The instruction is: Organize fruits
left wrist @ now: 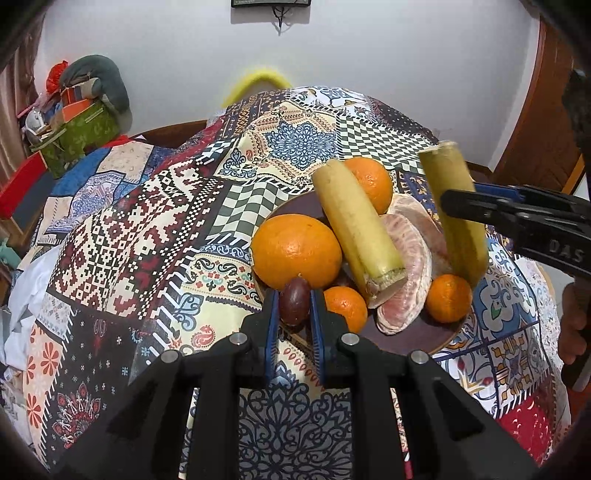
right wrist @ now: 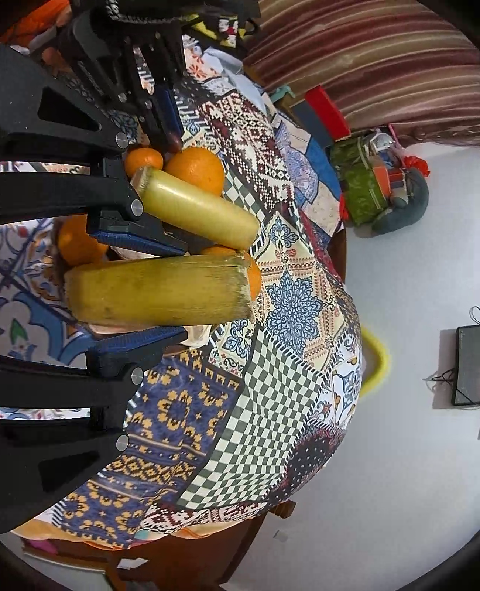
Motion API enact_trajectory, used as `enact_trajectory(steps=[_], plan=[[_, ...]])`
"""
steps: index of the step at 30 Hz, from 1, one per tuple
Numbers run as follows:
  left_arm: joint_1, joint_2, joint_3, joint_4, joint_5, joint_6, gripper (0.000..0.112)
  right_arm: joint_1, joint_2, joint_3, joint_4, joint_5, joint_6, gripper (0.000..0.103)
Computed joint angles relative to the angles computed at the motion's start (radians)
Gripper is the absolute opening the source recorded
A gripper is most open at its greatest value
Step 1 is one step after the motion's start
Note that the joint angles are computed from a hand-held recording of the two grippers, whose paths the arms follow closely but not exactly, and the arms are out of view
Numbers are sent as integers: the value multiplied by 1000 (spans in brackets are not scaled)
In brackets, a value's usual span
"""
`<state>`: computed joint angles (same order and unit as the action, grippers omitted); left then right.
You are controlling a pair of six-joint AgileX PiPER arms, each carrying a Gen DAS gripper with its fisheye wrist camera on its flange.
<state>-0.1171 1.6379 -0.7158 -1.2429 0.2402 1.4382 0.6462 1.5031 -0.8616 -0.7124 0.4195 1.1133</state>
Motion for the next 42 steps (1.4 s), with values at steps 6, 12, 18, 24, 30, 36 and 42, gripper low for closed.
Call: enact_trajectory(steps=[6, 12, 18, 24, 30, 36, 42], plan=[[13, 11, -8, 2, 17, -7, 16, -30, 41, -24, 88, -21, -84, 36], [-3, 27, -12, 22, -10, -27, 17, -56, 55, -8, 187, -63, -163, 36], [8, 38, -26, 84, -7, -104, 29, -65, 25, -2, 252, -70, -218, 38], [40, 3, -19, 169, 48, -187, 30, 0, -20, 3, 109, -14, -78, 39], [60, -145, 37, 195, 92, -203, 30, 110, -119, 36, -56, 73, 128, 39], [110, -379, 75, 284, 200, -298, 30, 282, -238, 36, -190, 247, 297, 39], [212, -656, 88, 330, 370, -374, 30, 585, -344, -14, -355, 571, 478, 39]])
